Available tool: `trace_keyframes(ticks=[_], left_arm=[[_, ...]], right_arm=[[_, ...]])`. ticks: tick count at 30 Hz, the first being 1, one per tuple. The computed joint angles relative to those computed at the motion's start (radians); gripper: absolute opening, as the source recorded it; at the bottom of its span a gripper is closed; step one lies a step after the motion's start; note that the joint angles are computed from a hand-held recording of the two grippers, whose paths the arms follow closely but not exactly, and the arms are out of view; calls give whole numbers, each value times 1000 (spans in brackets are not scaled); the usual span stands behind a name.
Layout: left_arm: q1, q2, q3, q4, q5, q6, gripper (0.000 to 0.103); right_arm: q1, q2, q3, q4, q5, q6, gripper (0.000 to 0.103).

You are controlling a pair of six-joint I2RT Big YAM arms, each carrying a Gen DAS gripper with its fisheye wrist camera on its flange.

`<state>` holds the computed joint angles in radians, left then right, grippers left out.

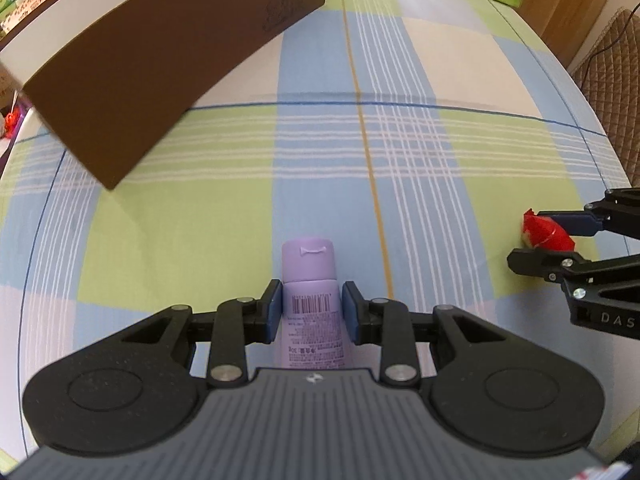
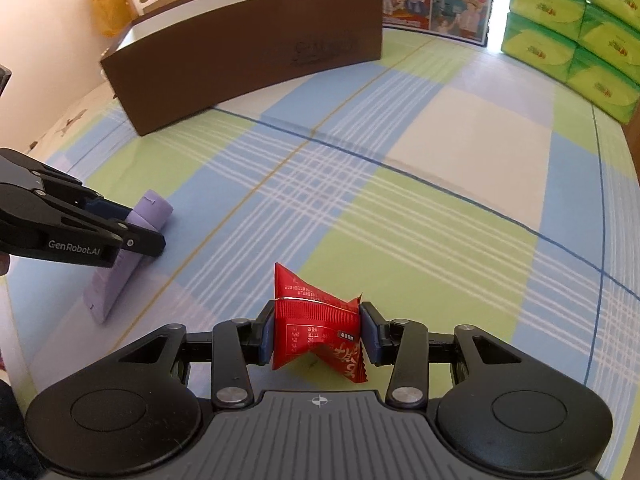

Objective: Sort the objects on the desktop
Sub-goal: 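Lift and carry the purple tube and red packet over the brown box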

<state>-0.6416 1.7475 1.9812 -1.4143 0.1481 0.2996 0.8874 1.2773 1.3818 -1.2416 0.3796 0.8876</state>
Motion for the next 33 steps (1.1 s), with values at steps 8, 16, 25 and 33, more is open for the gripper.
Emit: trace_keyframes(ticks=[8, 16, 25, 33], left_arm=[[30, -59, -36, 3, 32, -8, 27], [65, -110, -52, 28, 74, -15, 26], [104, -149, -66, 36, 105, -27, 26], [120, -153, -58, 42, 121, -32, 26]], right_arm=[[30, 9, 40, 5, 15, 0, 40], [49, 35, 103, 17, 41, -37, 40], [67, 78, 154, 18, 54, -57, 40], [69, 89, 171, 22, 66, -74, 40]])
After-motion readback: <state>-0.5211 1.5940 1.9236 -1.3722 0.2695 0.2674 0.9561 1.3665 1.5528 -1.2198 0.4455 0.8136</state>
